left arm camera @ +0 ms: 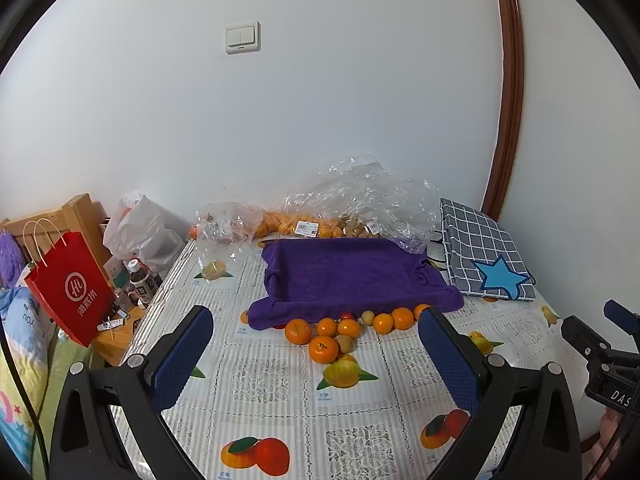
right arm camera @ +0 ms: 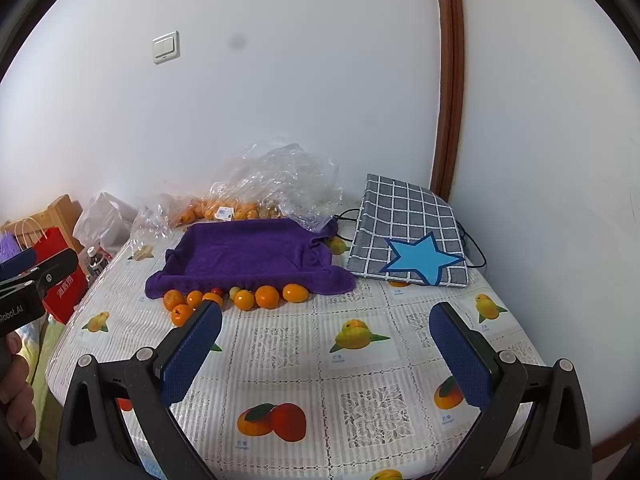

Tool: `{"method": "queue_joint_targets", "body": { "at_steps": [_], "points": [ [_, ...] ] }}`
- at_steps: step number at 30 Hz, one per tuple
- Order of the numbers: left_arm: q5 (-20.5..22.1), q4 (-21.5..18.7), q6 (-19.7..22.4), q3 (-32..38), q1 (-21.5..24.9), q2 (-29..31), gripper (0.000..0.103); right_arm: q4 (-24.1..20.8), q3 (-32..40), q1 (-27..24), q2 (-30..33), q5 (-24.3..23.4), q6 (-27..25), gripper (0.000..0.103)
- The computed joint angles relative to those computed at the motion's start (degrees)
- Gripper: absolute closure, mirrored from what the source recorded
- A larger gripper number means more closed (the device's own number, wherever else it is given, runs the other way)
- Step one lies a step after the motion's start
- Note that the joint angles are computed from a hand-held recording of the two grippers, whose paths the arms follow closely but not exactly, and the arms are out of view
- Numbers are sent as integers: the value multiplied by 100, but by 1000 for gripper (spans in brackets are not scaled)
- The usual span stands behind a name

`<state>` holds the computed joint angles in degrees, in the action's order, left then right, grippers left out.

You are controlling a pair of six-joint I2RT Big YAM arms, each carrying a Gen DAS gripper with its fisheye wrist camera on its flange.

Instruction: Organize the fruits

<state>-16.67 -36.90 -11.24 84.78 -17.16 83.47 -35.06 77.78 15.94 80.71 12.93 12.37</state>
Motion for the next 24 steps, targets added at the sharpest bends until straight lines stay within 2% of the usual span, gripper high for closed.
{"method": "queue_joint_targets", "body": {
  "at_steps": [24],
  "points": [
    [-27,25,16,-42,-16,-33,0,7,-6,78,15,68,-21,0]
  ]
}}
